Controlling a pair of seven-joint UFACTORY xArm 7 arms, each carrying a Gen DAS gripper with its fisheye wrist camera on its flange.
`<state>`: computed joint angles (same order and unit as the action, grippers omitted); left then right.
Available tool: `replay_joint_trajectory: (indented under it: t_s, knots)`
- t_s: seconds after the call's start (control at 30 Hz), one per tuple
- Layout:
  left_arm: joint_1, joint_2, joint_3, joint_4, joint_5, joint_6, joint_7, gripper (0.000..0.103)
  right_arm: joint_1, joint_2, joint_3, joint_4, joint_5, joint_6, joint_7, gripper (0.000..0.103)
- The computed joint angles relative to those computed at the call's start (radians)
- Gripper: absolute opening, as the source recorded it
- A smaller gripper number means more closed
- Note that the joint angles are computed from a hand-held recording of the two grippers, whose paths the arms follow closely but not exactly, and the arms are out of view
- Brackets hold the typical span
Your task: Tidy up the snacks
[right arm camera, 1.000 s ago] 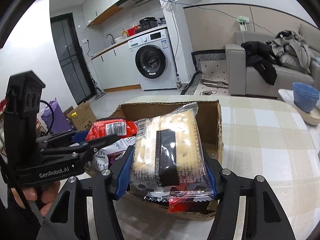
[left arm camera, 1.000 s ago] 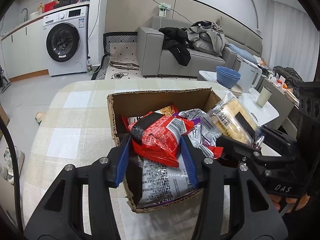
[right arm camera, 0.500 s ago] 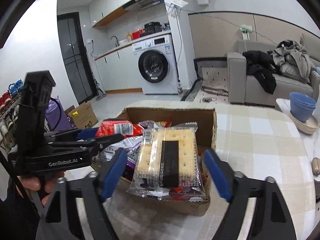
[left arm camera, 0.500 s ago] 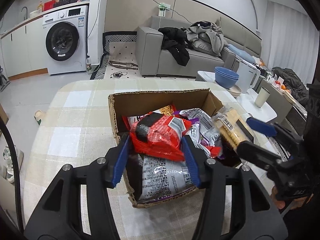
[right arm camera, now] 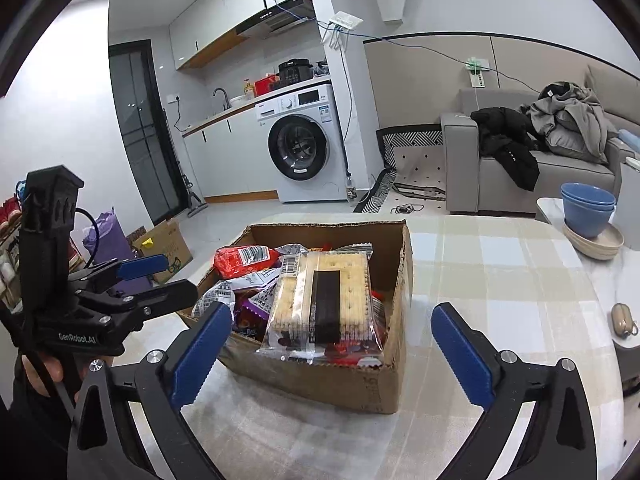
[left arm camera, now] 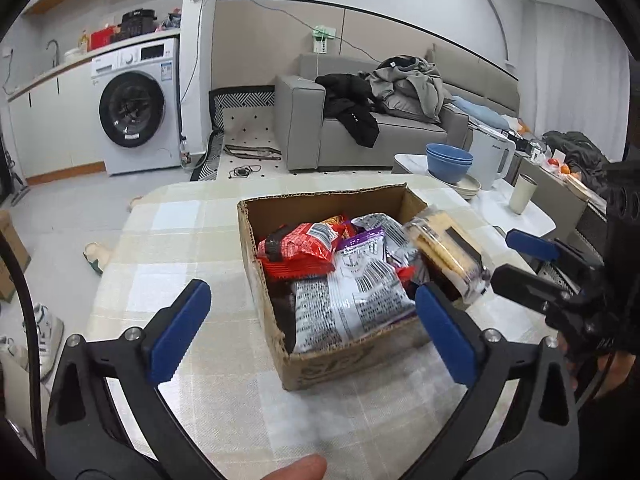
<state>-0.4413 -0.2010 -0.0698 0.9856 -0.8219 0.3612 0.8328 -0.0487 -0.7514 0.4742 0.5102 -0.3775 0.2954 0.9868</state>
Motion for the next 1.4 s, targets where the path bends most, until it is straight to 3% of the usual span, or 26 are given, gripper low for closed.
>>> replay_joint_trajectory:
  t_s: [0.4, 0.67, 1.23, 1.4]
  knots:
    - [-0.105, -0.232, 0.099, -0.196, -0.125, -0.034, 0.135, 0.102, 0.04, -0.13, 0.058, -0.064, 0.018, 0.023, 0.072, 0.102]
    - [-0.161, -0.321, 0.145, -0.293, -0.126, -0.069, 0.157, 0.102, 0.062, -0.18, 0.103, -0.089, 0.01, 0.053, 0.104, 0.102]
    - [-0.3, -0.322, 0.253, -0.363, -0.165, -0.196, 0.229, 0.102, 0.073, -0.292, 0.209, -0.153, -0.045, 0.066, 0.239, 0.102]
    - [-0.398, -0.344, 0.317, -0.394, -0.202, -0.281, 0.288, 0.102, 0.077, -0.316, 0.23, -0.165, -0.055, 0.073, 0.262, 0.102]
